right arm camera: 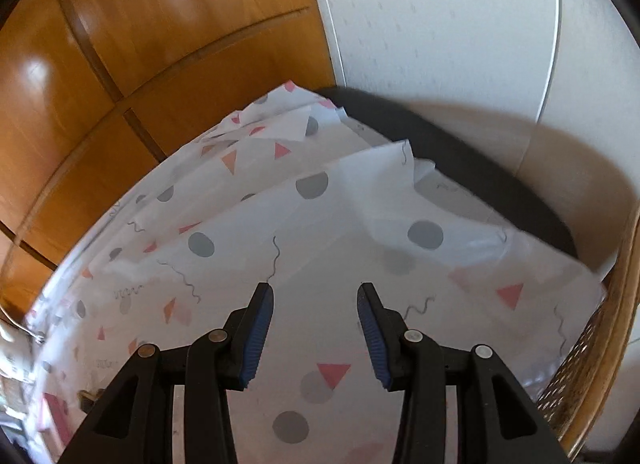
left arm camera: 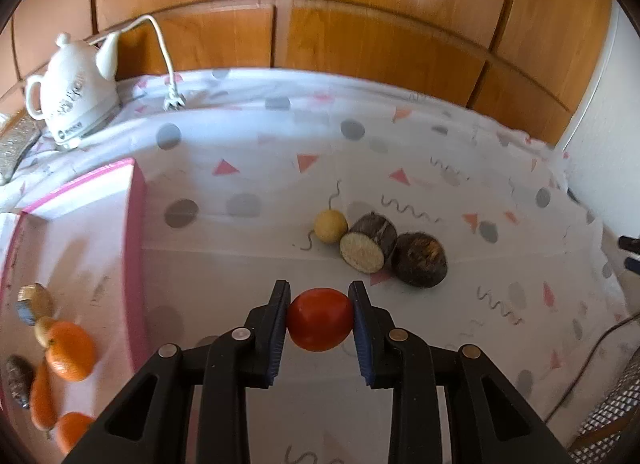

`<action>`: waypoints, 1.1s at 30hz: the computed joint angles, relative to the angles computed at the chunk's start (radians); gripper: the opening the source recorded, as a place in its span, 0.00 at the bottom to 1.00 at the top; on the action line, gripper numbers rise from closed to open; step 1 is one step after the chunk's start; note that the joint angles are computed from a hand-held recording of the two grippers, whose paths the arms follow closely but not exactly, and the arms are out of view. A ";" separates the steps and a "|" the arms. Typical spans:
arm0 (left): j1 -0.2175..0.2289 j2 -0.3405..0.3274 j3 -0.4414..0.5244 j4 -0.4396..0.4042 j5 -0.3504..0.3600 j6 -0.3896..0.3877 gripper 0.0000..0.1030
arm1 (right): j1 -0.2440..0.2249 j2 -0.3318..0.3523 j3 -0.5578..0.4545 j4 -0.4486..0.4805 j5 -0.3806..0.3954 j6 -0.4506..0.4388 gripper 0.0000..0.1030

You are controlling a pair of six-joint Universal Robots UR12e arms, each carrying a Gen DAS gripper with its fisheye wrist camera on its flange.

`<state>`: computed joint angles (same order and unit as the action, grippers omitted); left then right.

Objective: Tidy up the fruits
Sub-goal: 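Carry the red tomato into the pink tray and open the left gripper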

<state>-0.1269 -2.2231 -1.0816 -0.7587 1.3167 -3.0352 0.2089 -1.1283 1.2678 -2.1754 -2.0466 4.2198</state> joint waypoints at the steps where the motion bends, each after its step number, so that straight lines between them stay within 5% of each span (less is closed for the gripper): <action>1: 0.002 0.007 -0.008 0.011 0.000 -0.002 0.29 | 0.002 0.002 0.003 -0.024 0.007 -0.019 0.43; 6: 0.018 0.041 -0.043 0.059 0.008 -0.028 0.29 | -0.007 0.005 0.022 -0.084 0.083 -0.042 0.43; 14: 0.043 0.073 -0.081 0.079 0.016 -0.072 0.29 | -0.010 0.012 0.015 -0.081 0.102 -0.062 0.43; 19: 0.064 0.091 -0.106 0.087 0.018 -0.105 0.29 | -0.006 0.041 -0.027 -0.070 0.173 -0.199 0.43; 24: 0.094 0.109 -0.132 0.099 0.020 -0.153 0.29 | 0.008 0.069 -0.072 -0.034 0.175 -0.303 0.43; 33: 0.165 0.143 -0.187 0.119 0.055 -0.278 0.29 | 0.011 0.073 -0.078 -0.023 0.173 -0.312 0.43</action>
<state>0.0377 -2.0805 -1.2685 -0.6392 1.3719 -3.3135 0.2199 -1.0555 1.1902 -2.1979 -1.8741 3.9081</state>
